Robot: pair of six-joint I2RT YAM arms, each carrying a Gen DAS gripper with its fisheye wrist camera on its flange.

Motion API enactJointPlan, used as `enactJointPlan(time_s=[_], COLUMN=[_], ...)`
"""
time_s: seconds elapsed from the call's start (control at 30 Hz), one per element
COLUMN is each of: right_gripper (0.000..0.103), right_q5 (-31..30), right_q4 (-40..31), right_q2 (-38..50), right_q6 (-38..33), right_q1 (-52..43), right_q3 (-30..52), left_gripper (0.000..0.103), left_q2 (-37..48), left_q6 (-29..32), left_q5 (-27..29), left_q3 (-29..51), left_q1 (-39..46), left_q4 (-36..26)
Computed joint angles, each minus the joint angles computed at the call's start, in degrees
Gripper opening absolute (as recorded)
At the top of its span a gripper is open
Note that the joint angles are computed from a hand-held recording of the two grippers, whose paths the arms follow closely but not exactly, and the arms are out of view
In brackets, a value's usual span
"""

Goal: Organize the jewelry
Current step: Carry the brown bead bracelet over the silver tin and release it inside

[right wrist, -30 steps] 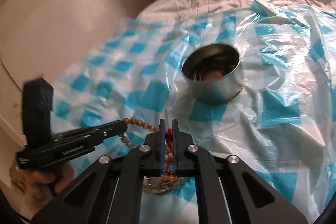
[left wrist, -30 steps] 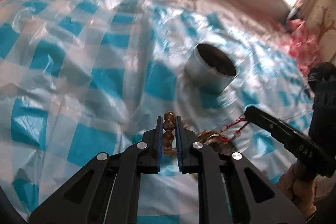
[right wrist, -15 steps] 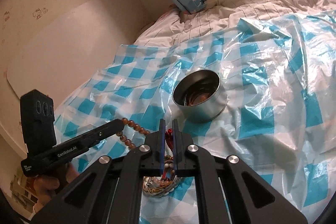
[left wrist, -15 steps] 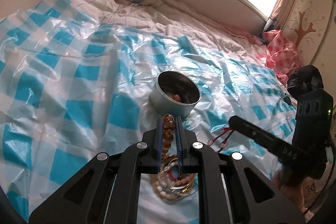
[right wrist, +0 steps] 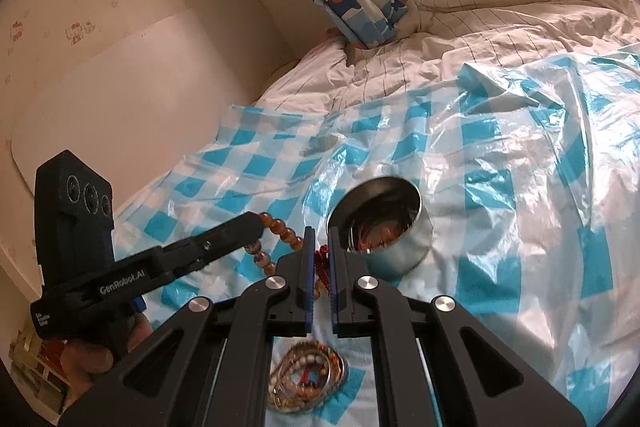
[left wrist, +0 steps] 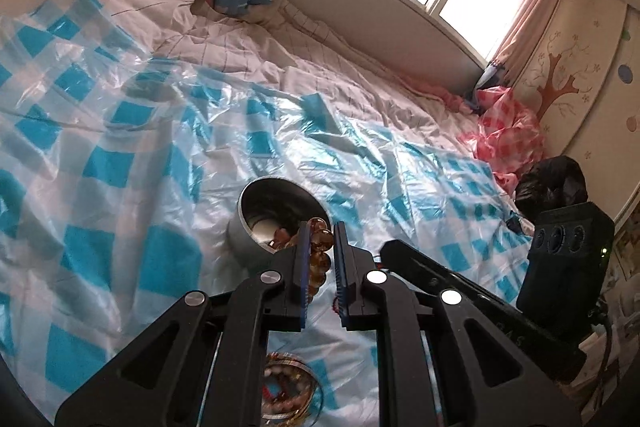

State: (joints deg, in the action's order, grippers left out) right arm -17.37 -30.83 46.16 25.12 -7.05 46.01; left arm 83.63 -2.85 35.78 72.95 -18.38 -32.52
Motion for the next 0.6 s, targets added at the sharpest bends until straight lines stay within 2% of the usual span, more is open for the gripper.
enactJointPlan(time_s=[0.53, 0.6], right_gripper=[0.007, 0.007], right_q5=[-3.58, -4.31], right_q4=[10.58, 11.86], right_q2=[14.49, 17.58], right_q6=[-0.26, -0.4], right_q1=[-4.54, -4.94], right_q3=[4.16, 4.34], left_gripper=[0.01, 0.01], left_q2=[11.72, 14.35], left_q6=[-6.7, -6.55], left_q5=[1.45, -0.3], left_q3=[9.95, 12.34], left_q1=[-3.13, -3.85], left_q4=[3.78, 1.81])
